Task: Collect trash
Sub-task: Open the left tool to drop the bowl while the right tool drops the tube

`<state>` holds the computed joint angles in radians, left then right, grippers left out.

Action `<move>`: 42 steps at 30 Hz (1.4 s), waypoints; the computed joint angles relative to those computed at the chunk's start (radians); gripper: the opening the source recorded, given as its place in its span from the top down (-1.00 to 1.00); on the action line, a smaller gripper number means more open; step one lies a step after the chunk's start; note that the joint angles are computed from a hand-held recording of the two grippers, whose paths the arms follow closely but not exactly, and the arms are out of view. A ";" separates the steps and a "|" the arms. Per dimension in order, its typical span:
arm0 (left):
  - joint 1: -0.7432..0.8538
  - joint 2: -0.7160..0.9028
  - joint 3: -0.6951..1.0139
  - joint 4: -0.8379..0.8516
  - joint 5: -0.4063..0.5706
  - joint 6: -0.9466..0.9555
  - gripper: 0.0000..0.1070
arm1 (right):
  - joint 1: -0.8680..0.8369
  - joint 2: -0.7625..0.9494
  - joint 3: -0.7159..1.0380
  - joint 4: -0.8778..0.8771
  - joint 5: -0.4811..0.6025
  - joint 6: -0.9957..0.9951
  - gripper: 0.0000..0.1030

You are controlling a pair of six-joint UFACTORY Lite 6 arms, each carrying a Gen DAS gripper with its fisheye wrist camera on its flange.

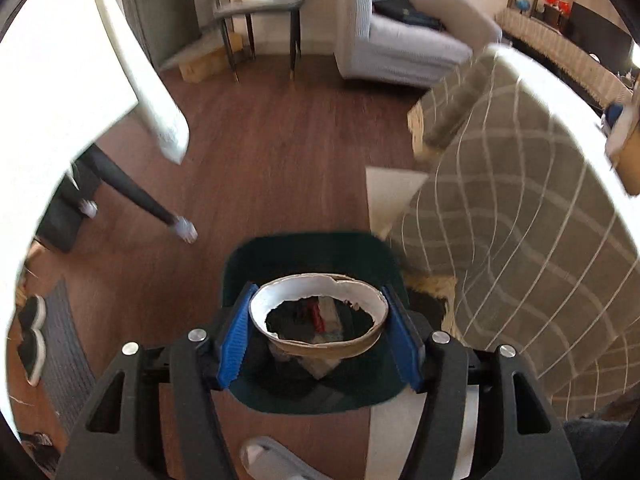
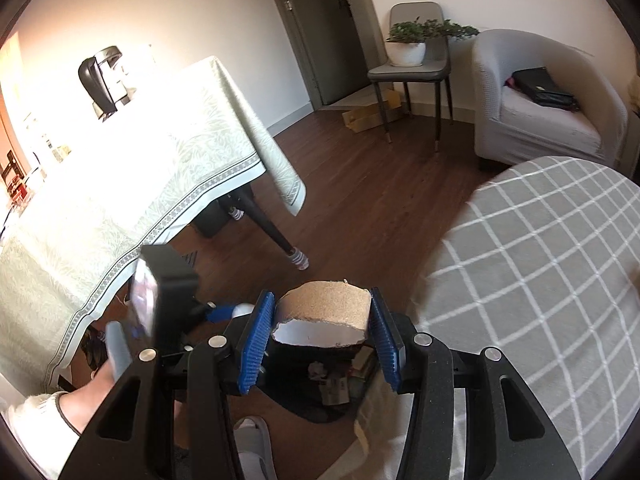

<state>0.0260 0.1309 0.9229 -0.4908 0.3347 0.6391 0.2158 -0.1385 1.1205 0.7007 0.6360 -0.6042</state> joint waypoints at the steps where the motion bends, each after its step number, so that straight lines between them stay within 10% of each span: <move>1: 0.007 0.014 0.002 -0.017 0.005 0.018 -0.25 | 0.022 0.016 0.007 -0.008 -0.013 0.013 0.06; 9: 0.110 0.036 -0.033 -0.087 -0.033 0.188 -0.39 | 0.160 0.146 0.065 -0.101 -0.105 0.134 0.06; 22: 0.386 -0.121 0.070 -0.295 0.234 0.378 -0.11 | 0.306 0.385 0.150 -0.366 -0.213 0.437 0.06; 42: 0.457 -0.343 0.121 -0.381 0.448 0.396 0.10 | 0.327 0.644 0.187 -0.317 -0.317 0.470 -0.15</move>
